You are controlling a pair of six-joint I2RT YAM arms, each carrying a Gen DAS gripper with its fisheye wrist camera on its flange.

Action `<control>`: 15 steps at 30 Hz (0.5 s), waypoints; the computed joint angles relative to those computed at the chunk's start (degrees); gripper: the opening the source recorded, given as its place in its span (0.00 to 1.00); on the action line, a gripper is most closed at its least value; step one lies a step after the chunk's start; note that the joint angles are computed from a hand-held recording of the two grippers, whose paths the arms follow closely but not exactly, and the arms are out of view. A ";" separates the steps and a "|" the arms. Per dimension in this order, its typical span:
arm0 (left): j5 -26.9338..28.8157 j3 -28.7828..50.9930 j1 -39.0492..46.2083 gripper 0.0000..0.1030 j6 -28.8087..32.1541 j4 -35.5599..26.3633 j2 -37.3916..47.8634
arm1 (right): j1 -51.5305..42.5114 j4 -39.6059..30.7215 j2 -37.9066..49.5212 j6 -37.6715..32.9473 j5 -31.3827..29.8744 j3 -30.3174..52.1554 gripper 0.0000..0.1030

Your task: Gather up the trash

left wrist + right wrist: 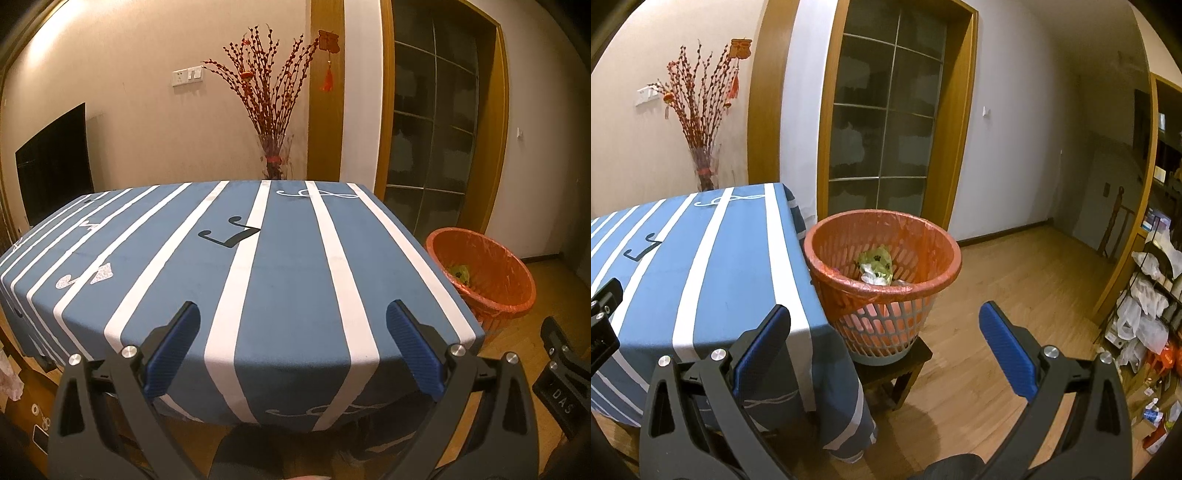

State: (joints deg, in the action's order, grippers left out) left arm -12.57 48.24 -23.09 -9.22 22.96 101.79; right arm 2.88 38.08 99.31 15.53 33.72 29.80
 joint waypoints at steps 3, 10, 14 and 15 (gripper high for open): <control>0.22 0.34 -0.09 0.96 -0.04 -0.55 0.18 | -0.12 -0.30 0.02 0.22 -0.24 -0.03 0.98; 0.09 0.28 -0.49 0.96 -0.29 -0.83 -0.11 | -0.57 0.16 -0.08 -0.21 -0.65 -0.25 0.98; 0.04 0.18 -0.41 0.96 -0.22 -0.94 -0.40 | -0.65 0.55 -0.23 -0.44 -0.61 -0.43 0.98; 0.10 0.12 -0.39 0.96 -0.24 -0.86 -0.44 | -0.57 0.58 -0.26 -0.44 -0.49 -0.44 0.98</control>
